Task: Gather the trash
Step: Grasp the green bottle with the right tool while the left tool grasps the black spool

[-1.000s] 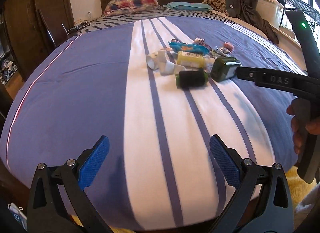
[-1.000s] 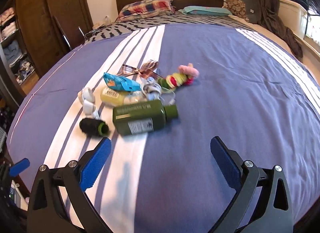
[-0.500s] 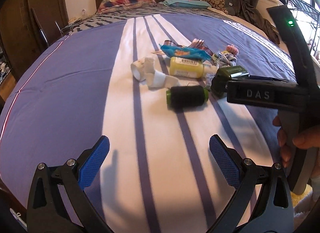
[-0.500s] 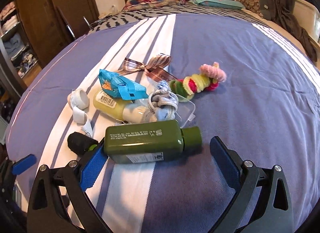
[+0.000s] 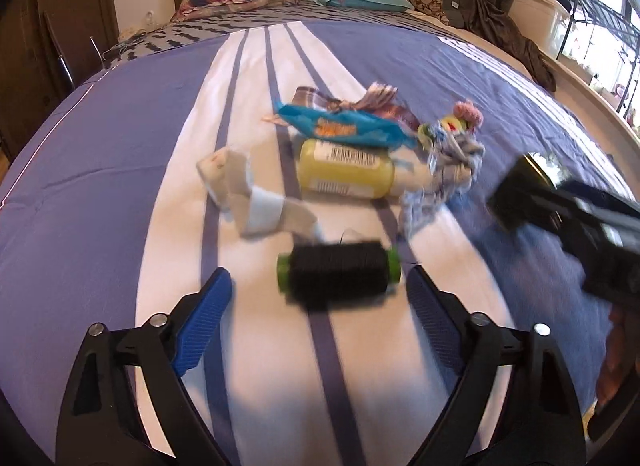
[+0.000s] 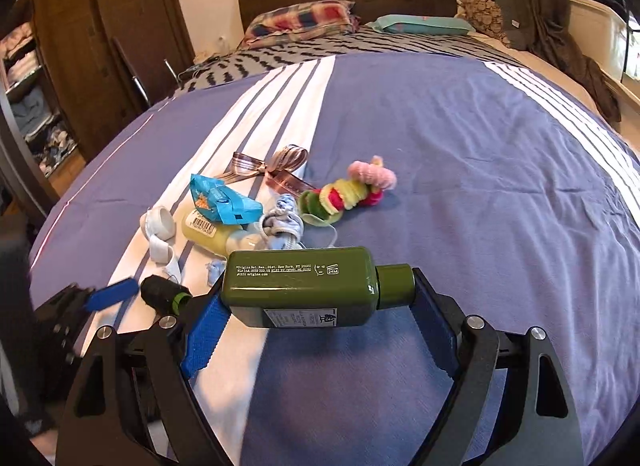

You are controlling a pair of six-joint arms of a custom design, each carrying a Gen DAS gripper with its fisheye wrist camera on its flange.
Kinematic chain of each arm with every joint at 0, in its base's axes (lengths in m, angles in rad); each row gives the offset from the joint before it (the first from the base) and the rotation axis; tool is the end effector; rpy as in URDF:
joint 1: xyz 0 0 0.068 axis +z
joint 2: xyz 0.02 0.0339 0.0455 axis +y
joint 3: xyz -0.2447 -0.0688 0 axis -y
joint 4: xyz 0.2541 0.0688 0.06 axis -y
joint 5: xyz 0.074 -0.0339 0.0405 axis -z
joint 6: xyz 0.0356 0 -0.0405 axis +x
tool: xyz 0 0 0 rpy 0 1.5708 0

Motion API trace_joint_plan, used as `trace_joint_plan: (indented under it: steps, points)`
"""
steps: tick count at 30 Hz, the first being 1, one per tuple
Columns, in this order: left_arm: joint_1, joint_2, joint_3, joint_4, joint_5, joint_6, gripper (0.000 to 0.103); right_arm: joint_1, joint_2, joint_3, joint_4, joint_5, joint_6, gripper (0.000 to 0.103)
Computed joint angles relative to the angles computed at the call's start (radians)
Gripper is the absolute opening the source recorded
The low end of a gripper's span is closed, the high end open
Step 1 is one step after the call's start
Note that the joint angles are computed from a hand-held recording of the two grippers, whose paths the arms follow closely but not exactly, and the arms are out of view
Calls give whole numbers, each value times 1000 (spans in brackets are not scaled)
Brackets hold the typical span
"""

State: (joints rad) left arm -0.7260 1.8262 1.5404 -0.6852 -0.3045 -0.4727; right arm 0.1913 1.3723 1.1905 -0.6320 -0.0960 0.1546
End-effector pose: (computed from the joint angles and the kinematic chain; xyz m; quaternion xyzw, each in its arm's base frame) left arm 0.3088 -0.2599 0.2471 0.0748 0.9424 -0.0451 0.3228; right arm 0.3014 0.0618 0.2869 -0.0348 0.9277 0.1074 0.3559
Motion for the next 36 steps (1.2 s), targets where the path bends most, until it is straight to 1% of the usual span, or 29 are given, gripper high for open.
trace_joint_plan:
  steps: [1, 2, 3, 4, 6, 7, 10, 14, 18, 21, 24, 27, 29, 32, 33, 36]
  points:
    - [2, 9, 10, -1, 2, 4, 83, -6, -10, -10, 1, 1, -5, 85]
    - [4, 19, 21, -3, 2, 9, 79, -6, -19, -17, 1, 5, -7, 85]
    - [7, 32, 35, -9, 8, 15, 74, -4, -27, -25, 1, 12, -10, 85]
    - [7, 37, 41, -11, 11, 19, 71, -2, -35, -35, 0, 22, -11, 85]
    - [5, 29, 33, -1, 17, 32, 54, 2, -57, -57, -2, 27, -7, 85]
    - [2, 17, 22, 3, 23, 33, 52, 1, -69, -65, -5, 25, -5, 85]
    - [-14, -16, -14, 4, 7, 20, 52, 20, -116, -93, -12, 64, 1, 85]
    - [-55, -102, -106, 2, -34, -12, 52, 55, -199, -130, -41, 124, 12, 85]
    - [-121, -251, -244, -7, -80, -81, 52, 77, -306, -173, -89, 139, 28, 85]
    - [-177, -348, -314, -26, -117, -125, 52, 104, -383, -197, -131, 162, 46, 85]
    - [-244, -438, -363, -70, -162, -176, 52, 159, -481, -216, -193, 212, 71, 85]
    - [-335, -516, -388, -134, -233, -252, 52, 246, -578, -226, -262, 289, 121, 85]
    - [-380, -549, -397, -164, -262, -290, 52, 318, -646, -229, -318, 338, 172, 85]
    - [-492, -584, -391, -265, -344, -390, 52, 465, -720, -230, -401, 450, 265, 85]
    - [-522, -594, -395, -290, -357, -420, 52, 546, -748, -231, -444, 510, 319, 85]
    - [-600, -603, -408, -360, -378, -505, 52, 734, -774, -231, -539, 634, 447, 85]
